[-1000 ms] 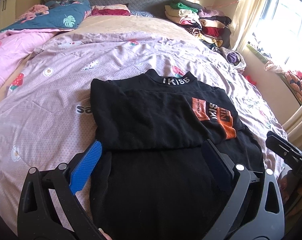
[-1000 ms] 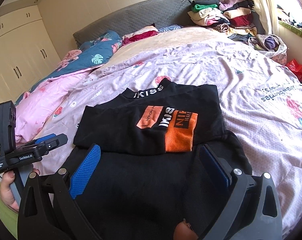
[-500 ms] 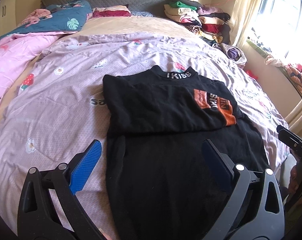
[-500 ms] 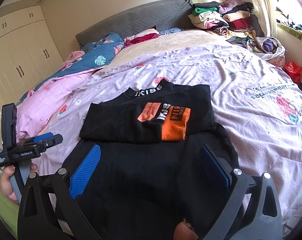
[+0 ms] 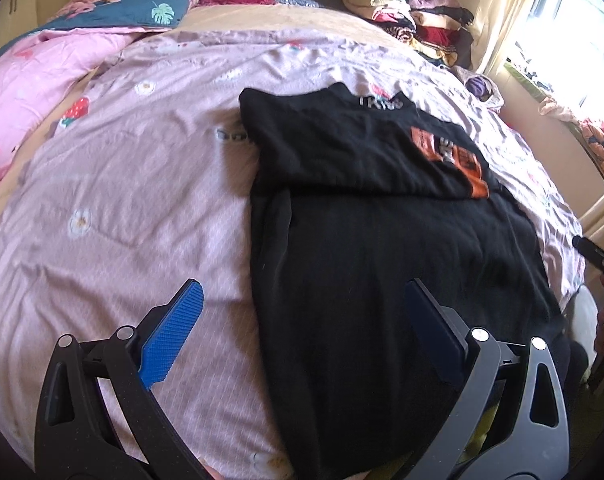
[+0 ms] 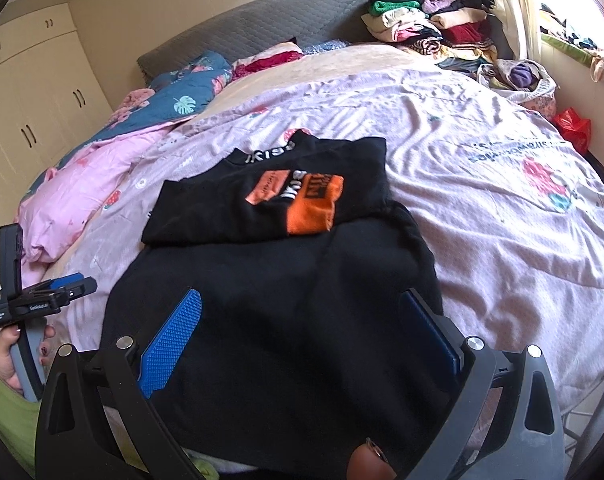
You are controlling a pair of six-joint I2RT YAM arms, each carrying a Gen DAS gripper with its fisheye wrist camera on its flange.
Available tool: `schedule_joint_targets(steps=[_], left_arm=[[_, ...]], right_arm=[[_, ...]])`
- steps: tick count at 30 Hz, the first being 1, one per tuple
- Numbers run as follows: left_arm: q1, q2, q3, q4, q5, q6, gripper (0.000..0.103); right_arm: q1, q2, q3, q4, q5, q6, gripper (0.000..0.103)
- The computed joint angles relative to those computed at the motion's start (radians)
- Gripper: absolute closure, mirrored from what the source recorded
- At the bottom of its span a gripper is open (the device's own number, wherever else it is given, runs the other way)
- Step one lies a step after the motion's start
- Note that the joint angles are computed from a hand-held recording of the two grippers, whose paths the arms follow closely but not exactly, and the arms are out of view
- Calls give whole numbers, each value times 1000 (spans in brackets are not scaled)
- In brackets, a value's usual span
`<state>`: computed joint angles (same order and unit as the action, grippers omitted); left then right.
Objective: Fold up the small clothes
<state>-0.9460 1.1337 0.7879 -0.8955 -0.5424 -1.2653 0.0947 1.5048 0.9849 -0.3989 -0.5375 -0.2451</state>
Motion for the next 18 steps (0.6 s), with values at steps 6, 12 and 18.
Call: schedule_joint_targets(steps=[6,12,18], left_arm=[[-87,-64,-69,-3,9,-108,13],[-159,-80,-114,23,37,-171,42],[-236,-69,-185,124,109,-242,51]], right_arm=[[-25,-22,-34,-15,11,-38,4],[-50,-23,-51,-27,22,-69,4],[-76,-20,-77,-34,44,-114,4]])
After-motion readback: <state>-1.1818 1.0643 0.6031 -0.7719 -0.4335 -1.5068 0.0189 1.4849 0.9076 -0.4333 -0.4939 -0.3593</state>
